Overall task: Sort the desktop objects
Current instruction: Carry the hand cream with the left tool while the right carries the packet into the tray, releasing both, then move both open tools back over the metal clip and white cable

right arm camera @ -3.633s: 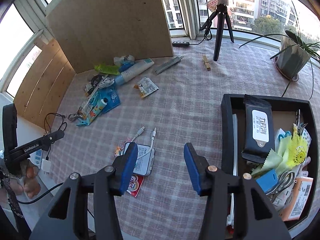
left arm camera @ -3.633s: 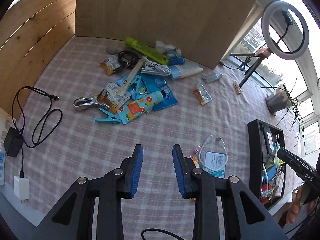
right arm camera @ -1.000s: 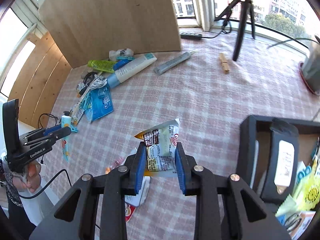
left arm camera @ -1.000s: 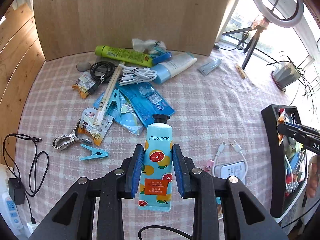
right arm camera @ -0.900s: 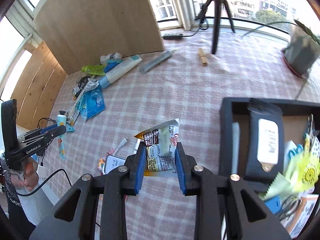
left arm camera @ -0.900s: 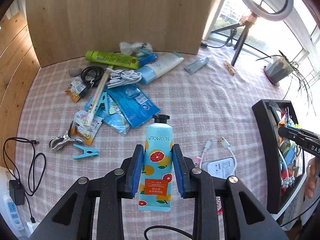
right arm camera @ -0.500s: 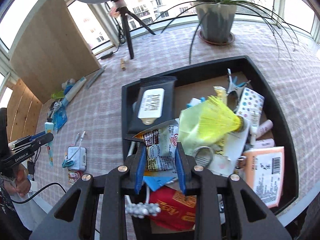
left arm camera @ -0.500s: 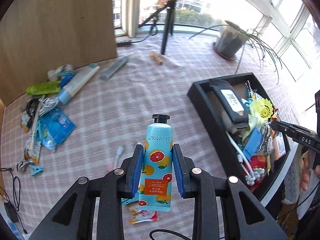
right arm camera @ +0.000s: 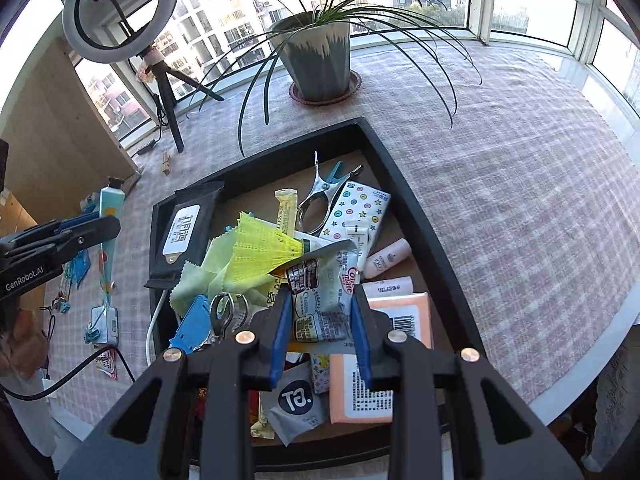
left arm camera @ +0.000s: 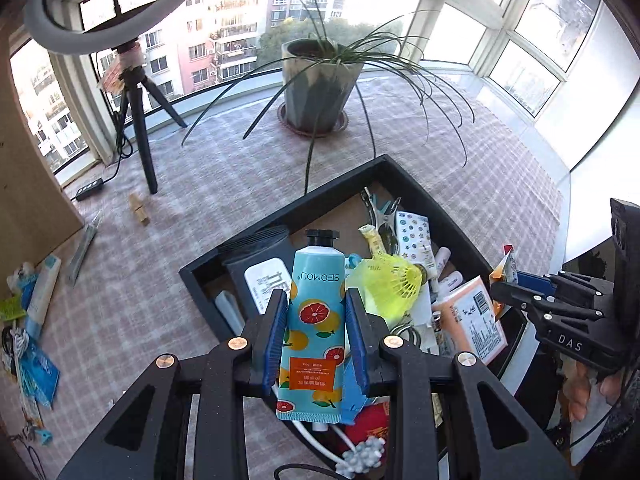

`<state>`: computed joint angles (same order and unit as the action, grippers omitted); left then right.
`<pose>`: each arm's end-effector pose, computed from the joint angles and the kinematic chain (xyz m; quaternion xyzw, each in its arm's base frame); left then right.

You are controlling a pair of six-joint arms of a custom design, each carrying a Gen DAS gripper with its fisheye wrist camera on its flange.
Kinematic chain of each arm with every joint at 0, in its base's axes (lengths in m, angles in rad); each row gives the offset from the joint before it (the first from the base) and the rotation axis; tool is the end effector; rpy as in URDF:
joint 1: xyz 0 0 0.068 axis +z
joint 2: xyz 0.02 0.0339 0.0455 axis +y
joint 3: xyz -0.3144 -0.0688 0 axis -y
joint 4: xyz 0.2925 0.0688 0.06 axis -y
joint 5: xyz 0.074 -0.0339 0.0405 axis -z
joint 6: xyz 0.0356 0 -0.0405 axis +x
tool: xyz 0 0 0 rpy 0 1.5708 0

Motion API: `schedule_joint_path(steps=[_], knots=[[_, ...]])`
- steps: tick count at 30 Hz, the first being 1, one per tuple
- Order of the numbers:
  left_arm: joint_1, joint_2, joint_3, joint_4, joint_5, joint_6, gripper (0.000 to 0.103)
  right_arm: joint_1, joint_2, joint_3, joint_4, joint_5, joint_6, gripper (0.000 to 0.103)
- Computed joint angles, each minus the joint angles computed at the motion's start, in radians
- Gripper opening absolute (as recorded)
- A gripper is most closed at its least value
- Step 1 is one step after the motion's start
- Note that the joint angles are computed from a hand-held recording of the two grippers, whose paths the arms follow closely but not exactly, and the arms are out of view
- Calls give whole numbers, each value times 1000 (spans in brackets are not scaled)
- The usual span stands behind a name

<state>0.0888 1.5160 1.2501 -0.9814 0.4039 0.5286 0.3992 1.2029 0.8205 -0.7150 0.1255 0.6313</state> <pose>0.3346 0.0157 0.3073 0.2424 0.9366 -0.1407 0.2105 0.2326 0.0933 0.2561 0.1269 0.9620 0.0623 0.2337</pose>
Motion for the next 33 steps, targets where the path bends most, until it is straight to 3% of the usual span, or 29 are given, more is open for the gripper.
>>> schedule_joint_path(steps=[6,7,8,10,23,33], knots=[[-125,19,26,39,-42,-95,31,-39,5,18,6,-36,-57,32],[-134,24,32,40,-53,-109,40,-40,14,26,-3,-33,-57,40],[-136,28,38,44,-50,-120,43,-42,18,30,-5,-30,-54,51],[-130,32,48,45,-47,-122,43,-48,6,24,9,-35,-53,56],[16,23,17,33,-40,-51,43,-54,12,-6,40,-75,3,56],[257,24,-27,23,-43,69,43,76,80,25,59,-20,76,56]])
